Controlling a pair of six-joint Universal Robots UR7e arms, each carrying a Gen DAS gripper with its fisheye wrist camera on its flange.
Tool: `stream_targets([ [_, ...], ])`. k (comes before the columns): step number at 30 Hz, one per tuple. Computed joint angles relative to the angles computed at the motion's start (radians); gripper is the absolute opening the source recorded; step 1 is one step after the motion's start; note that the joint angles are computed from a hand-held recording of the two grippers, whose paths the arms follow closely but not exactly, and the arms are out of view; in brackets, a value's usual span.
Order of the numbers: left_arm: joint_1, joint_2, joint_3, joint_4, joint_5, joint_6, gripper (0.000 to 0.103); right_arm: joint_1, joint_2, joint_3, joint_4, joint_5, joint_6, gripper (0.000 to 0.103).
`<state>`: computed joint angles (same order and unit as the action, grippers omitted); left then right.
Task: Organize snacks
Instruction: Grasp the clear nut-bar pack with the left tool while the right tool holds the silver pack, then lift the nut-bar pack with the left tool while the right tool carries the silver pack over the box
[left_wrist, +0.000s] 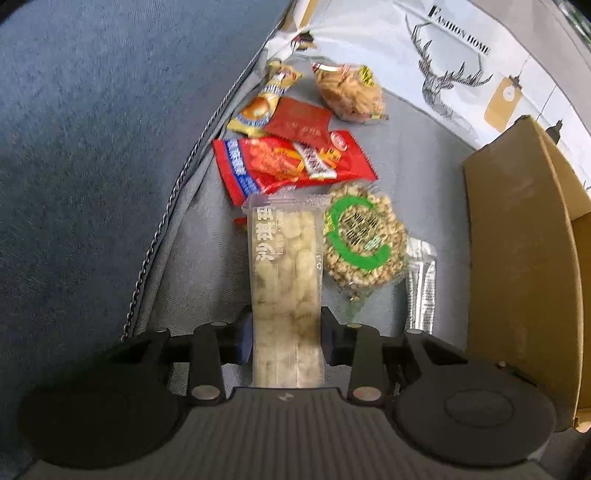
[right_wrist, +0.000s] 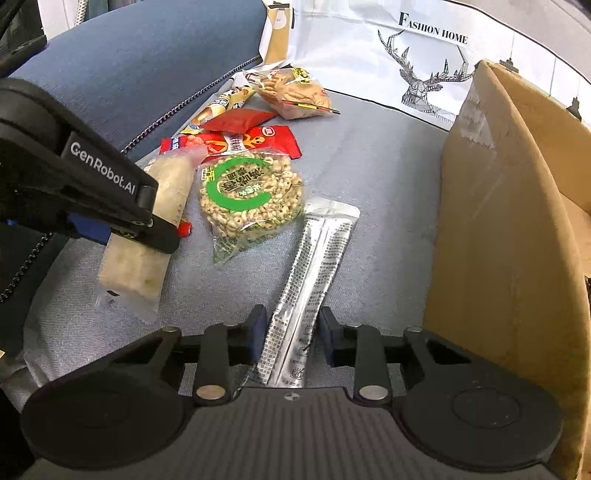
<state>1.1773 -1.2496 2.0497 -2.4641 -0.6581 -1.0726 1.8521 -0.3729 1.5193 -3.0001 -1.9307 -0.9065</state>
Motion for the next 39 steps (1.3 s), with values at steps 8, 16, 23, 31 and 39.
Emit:
stream_targets([
  [8,0.008,0.007,-0.009,0.009,-0.012,0.003,0.04,0.0,0.005,0.001,-0.01,-0.006,-0.008,0.033],
  [16,0.011,0.006,-0.005,-0.011,-0.017,0.023,0.04,-0.002,0.008,-0.002,-0.012,-0.003,-0.01,0.033],
  [23,-0.003,0.008,0.013,-0.083,0.008,0.063,0.039,-0.004,0.002,0.01,-0.035,0.013,-0.003,0.029],
  [31,-0.037,0.026,0.038,-0.242,0.07,0.167,0.039,-0.004,-0.031,0.038,-0.085,0.086,-0.003,0.022],
  [39,-0.046,0.04,0.046,-0.333,0.099,0.216,0.039,-0.008,-0.043,0.044,-0.112,0.127,-0.011,0.021],
])
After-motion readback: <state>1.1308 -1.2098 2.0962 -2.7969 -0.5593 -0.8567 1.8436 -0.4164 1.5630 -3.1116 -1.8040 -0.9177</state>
